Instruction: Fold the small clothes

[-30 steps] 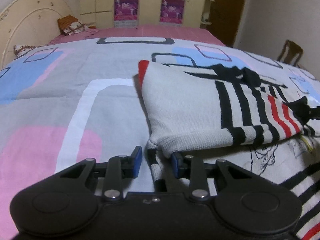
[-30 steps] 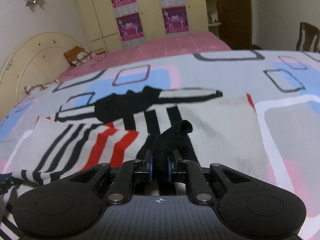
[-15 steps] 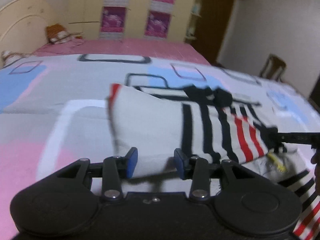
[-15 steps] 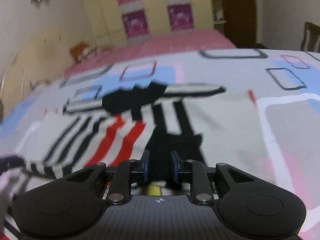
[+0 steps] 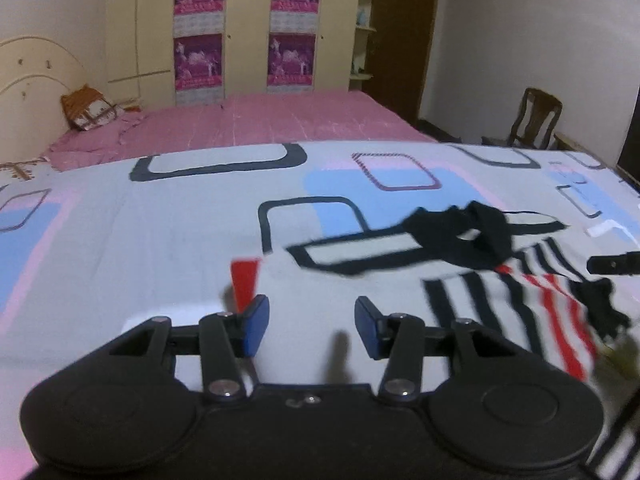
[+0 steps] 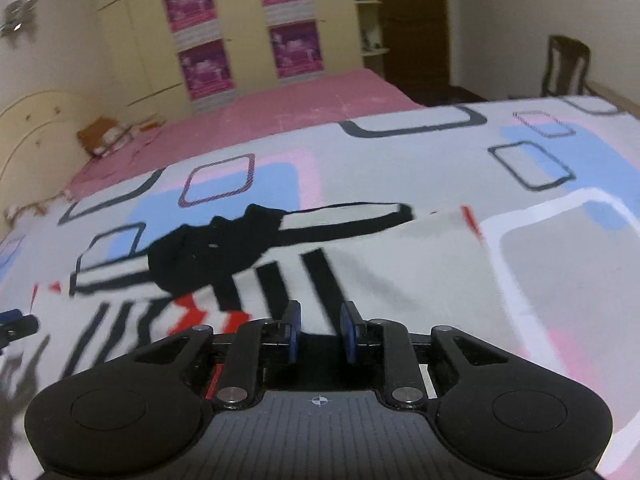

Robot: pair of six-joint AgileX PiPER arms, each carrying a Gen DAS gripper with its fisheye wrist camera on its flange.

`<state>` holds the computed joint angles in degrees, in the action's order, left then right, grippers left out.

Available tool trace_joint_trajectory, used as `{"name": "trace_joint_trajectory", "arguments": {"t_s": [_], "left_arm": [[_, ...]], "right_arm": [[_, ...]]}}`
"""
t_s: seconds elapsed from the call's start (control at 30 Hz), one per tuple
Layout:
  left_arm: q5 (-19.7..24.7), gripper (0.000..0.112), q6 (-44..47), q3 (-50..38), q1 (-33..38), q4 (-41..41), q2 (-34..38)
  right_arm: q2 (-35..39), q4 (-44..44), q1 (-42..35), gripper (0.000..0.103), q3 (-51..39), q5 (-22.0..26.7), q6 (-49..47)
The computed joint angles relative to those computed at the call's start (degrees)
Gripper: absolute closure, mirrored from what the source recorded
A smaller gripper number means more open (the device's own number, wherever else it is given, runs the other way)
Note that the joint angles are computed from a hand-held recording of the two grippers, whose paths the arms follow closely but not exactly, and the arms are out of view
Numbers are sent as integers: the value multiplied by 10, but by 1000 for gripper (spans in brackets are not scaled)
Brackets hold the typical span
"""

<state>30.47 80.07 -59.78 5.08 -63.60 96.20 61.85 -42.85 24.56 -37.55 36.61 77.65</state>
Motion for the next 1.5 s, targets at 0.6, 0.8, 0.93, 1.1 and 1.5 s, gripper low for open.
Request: {"name": "trace_joint_trajectory", "arguments": {"t_s": [0.6, 0.8, 0.93, 1.1, 1.5], "left_arm": [[17, 60, 80, 7, -29, -75, 17], [-40, 62, 16, 31, -107, -53, 18], [-28, 61, 87, 47, -81, -90, 18], [-72, 56, 110, 62, -46, -95, 7], [-130, 52, 21, 135, -142, -58, -95]], "right_arm": [[111, -92, 119, 80, -66, 61, 135], [206, -38, 114, 80, -123, -48, 66], [193, -98, 143, 80, -97, 7, 92], [82, -112, 107, 80, 11, 107, 135], [34, -38, 133, 52, -7, 50, 45]]}}
